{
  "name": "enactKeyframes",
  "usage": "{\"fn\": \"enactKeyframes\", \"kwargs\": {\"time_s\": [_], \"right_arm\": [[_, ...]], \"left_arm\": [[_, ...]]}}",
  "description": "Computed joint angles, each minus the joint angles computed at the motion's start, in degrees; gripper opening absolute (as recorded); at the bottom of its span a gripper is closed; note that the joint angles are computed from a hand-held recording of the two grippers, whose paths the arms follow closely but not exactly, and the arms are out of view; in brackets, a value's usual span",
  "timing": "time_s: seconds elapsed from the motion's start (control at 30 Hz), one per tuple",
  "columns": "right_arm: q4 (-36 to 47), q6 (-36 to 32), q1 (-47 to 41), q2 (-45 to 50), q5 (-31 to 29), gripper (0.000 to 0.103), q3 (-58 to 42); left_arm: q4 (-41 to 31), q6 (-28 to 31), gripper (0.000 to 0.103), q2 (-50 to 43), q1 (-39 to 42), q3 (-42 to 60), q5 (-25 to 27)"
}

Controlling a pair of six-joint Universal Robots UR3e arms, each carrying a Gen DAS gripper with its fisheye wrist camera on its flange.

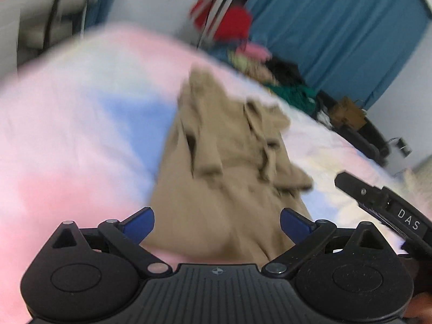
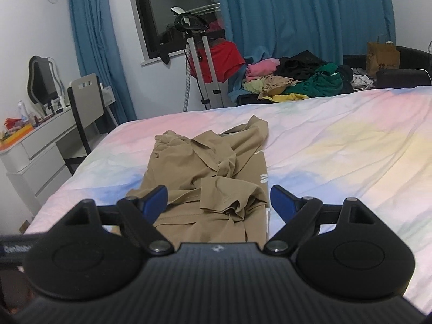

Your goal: Fold clothes

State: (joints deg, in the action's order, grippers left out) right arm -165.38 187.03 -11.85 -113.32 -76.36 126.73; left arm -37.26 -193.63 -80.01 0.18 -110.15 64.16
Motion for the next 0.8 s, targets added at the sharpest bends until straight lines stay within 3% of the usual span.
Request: {"fn": "enactKeyframes", "kwargs": {"time_s": [0.03,0.2,0.4,0.63,0.8], "right_arm": [[0.1,0.1,0.1,0.2,-0.2,0.085,-0.1],[2.0,1.0,-1.0,0.4,0.8,0.085,-0.3],[3.0,1.7,-1.9,0.9,2.1,0.085,-0.4],[4.5,2.9,-2.4,1.9,4.0,0.085,-0.9],[7.3,5.0,-4.0,1.1,6.6,0.085,-0.6]], "left_arm": [[-2.2,0.0,0.099,-0.2,2.0,-0.8,-4.5],[-4.6,-3.2,0.098,-2.6,3.0,-2.7,-9.4],[8.7,-13.0,0.097,-5.8,6.0,-9.2,-15.1],[25.8,-23.0,0.089,-8.4,7.3,-16.1,-13.3],[31.9,-26.7,0.072,-7.3,7.1,-19.4,-9.7]]}}
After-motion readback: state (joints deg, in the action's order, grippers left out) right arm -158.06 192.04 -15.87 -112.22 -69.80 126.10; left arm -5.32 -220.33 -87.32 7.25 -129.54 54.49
